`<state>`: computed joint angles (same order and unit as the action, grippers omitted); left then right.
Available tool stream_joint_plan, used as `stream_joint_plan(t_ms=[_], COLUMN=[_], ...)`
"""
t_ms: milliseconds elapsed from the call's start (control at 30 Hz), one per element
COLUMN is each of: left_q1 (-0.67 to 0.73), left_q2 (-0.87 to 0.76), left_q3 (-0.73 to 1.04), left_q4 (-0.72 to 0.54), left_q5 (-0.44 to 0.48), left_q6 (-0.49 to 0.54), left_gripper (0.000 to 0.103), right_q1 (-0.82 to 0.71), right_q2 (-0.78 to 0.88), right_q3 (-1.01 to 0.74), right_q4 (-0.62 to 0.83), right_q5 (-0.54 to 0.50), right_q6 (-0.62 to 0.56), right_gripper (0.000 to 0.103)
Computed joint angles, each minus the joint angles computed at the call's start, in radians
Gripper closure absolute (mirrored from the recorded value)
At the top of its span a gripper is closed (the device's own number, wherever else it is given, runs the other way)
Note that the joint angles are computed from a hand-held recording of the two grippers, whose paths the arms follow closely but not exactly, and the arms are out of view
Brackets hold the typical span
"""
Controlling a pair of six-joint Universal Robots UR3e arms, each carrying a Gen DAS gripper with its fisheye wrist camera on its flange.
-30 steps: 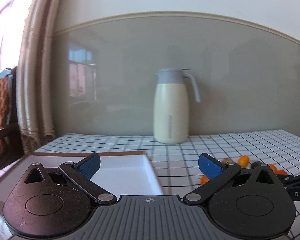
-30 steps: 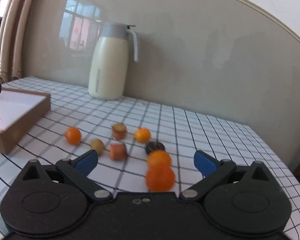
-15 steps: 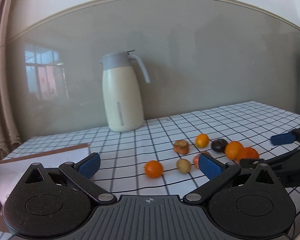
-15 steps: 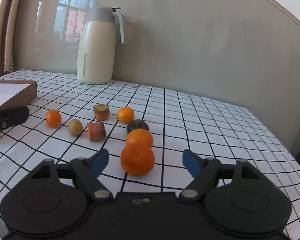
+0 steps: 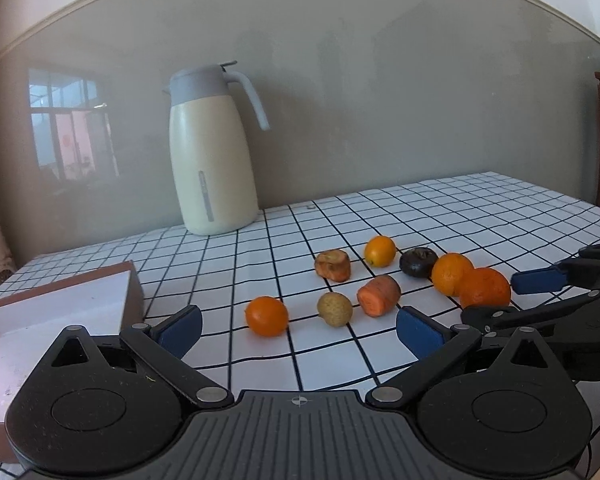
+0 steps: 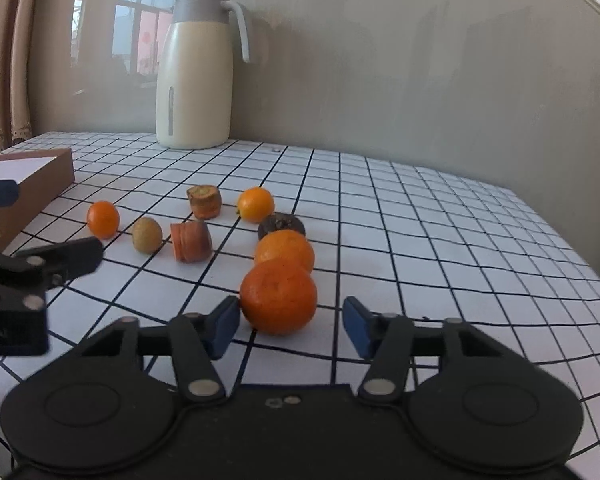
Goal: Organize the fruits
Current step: 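Grasp the small brown pear with the left tool while the right tool grasps an orange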
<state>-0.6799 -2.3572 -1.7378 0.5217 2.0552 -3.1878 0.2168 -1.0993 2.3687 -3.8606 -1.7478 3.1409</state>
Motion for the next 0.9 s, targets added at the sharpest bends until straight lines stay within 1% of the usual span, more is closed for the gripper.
stream_joint_plan(t_ms=[100,133,167,233,333,367,400,467,533,600,700,867,900], left_q1=[0.010,0.011,0.013,0.019,0.021,0.026,0.029,0.040,0.044,0.053,0.063,0.069,0.072], left_q2=[-0.004,-0.009,-0.012,-0.017,-0.037,-0.039,-0.039,-0.034,-0.033,-0.025,-0.019,-0.037,-0.041], left_q3=[0.017,0.029,0.038,0.061,0.099,0.106,0.113,0.119,0.127,0.132,0.156,0.217,0.227], left_q4=[-0.030,-0.042,-0.053,-0.097,-0.138,-0.146,-0.159,-0.188,-0.210,-0.236,-0.277,-0.333,-0.342], left_q5=[-0.026,-0.033,-0.041,-0.064,-0.062,-0.072,-0.078,-0.101,-0.108,-0.126,-0.144,-0.157,-0.162], left_q6=[-0.015,-0.016,-0.015,-0.022,-0.031,-0.040,-0.047,-0.061,-0.070,-0.079,-0.088,-0.073,-0.070], left_gripper=[0.000,0.002,0.011,0.019,0.025,0.029,0.038,0.046,0.048,0.048,0.048,0.048,0.052], right_q1=[0.010,0.006,0.004,0.003,0.011,0.013,0.013,0.010,0.010,0.013,0.010,0.005,0.005], right_q2=[0.012,0.013,0.015,0.020,0.020,0.021,0.021,0.022,0.024,0.027,0.026,0.026,0.027], right_q3=[-0.008,-0.008,-0.009,-0.014,-0.016,-0.018,-0.016,-0.017,-0.021,-0.026,-0.035,-0.041,-0.040], right_q4=[-0.019,-0.018,-0.017,-0.016,-0.025,-0.025,-0.026,-0.022,-0.015,-0.012,0.001,0.006,0.004], right_q5=[-0.015,-0.009,-0.005,-0.004,-0.015,-0.018,-0.018,-0.010,-0.006,-0.007,-0.002,0.007,0.007], right_q6=[-0.012,-0.010,-0.007,-0.006,-0.010,-0.010,-0.008,-0.006,-0.007,-0.006,-0.003,0.004,0.004], right_gripper=[0.059,0.060,0.060,0.061,0.061,0.061,0.061,0.063,0.067,0.068,0.070,0.069,0.069])
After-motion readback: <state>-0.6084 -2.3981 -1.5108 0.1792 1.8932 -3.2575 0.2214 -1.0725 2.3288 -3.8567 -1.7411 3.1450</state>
